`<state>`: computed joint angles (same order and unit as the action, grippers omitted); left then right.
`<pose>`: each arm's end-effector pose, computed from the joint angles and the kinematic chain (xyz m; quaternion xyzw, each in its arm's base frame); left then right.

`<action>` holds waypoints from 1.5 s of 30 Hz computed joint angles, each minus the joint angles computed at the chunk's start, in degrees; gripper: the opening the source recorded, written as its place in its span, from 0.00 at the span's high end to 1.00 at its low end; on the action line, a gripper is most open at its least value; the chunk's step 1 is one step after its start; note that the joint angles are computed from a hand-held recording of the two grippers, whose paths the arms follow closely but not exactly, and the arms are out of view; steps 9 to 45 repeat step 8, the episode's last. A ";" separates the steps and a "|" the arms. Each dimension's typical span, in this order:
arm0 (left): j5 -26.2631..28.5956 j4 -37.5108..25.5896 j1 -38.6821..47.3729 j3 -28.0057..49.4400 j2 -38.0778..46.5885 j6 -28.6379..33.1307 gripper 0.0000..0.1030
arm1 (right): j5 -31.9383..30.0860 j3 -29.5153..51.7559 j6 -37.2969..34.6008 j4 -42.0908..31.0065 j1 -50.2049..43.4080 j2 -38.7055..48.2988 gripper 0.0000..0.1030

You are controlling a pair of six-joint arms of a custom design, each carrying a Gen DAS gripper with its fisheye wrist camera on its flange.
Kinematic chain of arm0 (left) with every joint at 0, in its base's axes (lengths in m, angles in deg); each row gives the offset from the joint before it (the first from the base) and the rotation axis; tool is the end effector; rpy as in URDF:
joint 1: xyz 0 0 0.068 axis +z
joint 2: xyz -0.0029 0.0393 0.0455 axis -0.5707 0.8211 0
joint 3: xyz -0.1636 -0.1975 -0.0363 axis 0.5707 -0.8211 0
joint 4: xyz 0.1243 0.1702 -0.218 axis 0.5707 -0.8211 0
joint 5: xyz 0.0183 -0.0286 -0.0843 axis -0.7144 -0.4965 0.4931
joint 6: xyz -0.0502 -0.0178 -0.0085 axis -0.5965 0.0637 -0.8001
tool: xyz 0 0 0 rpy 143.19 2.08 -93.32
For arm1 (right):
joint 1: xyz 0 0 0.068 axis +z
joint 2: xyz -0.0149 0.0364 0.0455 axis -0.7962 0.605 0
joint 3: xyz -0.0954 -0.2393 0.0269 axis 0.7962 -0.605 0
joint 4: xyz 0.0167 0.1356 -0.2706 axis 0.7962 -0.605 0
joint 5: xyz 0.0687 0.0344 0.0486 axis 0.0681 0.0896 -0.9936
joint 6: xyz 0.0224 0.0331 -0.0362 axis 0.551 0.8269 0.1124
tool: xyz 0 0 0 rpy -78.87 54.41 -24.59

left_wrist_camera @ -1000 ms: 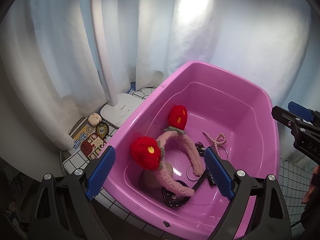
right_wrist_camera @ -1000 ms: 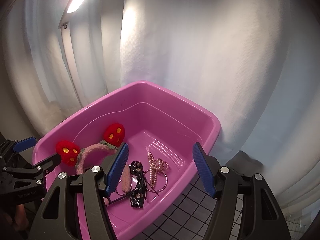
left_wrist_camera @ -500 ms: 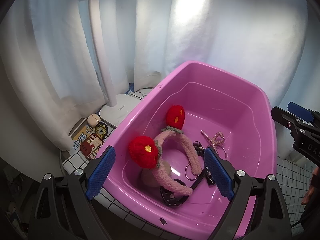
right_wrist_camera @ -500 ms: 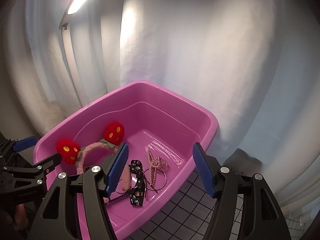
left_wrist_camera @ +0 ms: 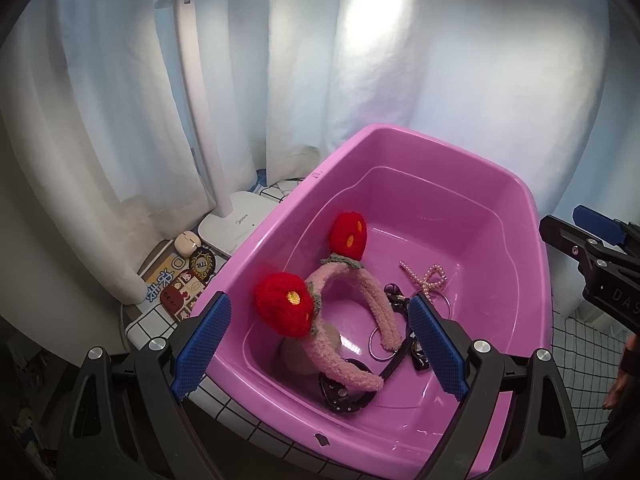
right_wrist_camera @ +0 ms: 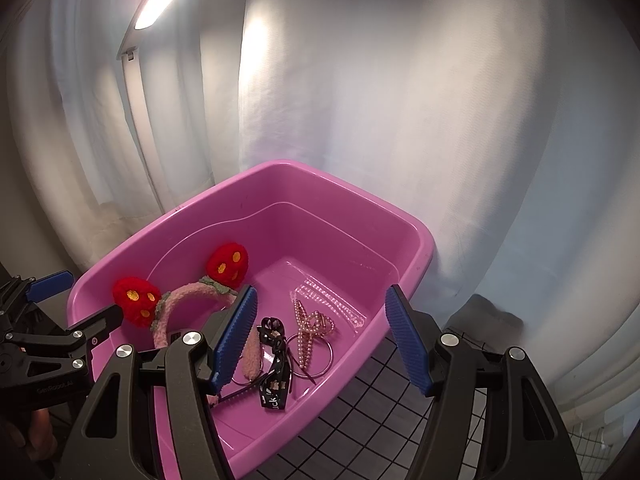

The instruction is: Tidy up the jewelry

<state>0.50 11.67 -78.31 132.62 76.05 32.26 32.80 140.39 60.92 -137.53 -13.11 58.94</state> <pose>0.2152 -0.1853 0.3072 0.0727 0.9246 -0.0347 0.3723 0.2177 0.1577 0.3366 -0.0195 0.9121 -0.0173 0.4092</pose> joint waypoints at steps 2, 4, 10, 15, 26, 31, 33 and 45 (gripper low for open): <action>0.47 -0.20 0.31 0.06 0.01 -0.34 0.14 | 0.09 -0.20 0.02 -0.10 0.10 -0.31 0.38; 0.77 -0.44 0.65 0.13 0.15 -0.84 0.14 | 0.02 -0.23 0.11 -0.15 0.05 -0.34 0.38; 0.91 -0.57 1.05 -0.04 0.07 -0.98 0.14 | 0.06 -0.42 0.20 -0.26 0.11 -0.62 0.38; 0.91 -0.57 1.05 -0.04 0.07 -0.98 0.14 | 0.06 -0.42 0.20 -0.26 0.11 -0.62 0.38; 0.91 -0.57 1.05 -0.04 0.07 -0.98 0.14 | 0.06 -0.42 0.20 -0.26 0.11 -0.62 0.38; 0.91 -0.57 1.05 -0.04 0.07 -0.98 0.14 | 0.06 -0.42 0.20 -0.26 0.11 -0.62 0.38; 0.91 -0.57 1.05 -0.04 0.07 -0.98 0.14 | 0.06 -0.42 0.20 -0.26 0.11 -0.62 0.38; 0.91 -0.57 1.05 -0.04 0.07 -0.98 0.14 | 0.06 -0.42 0.20 -0.26 0.11 -0.62 0.38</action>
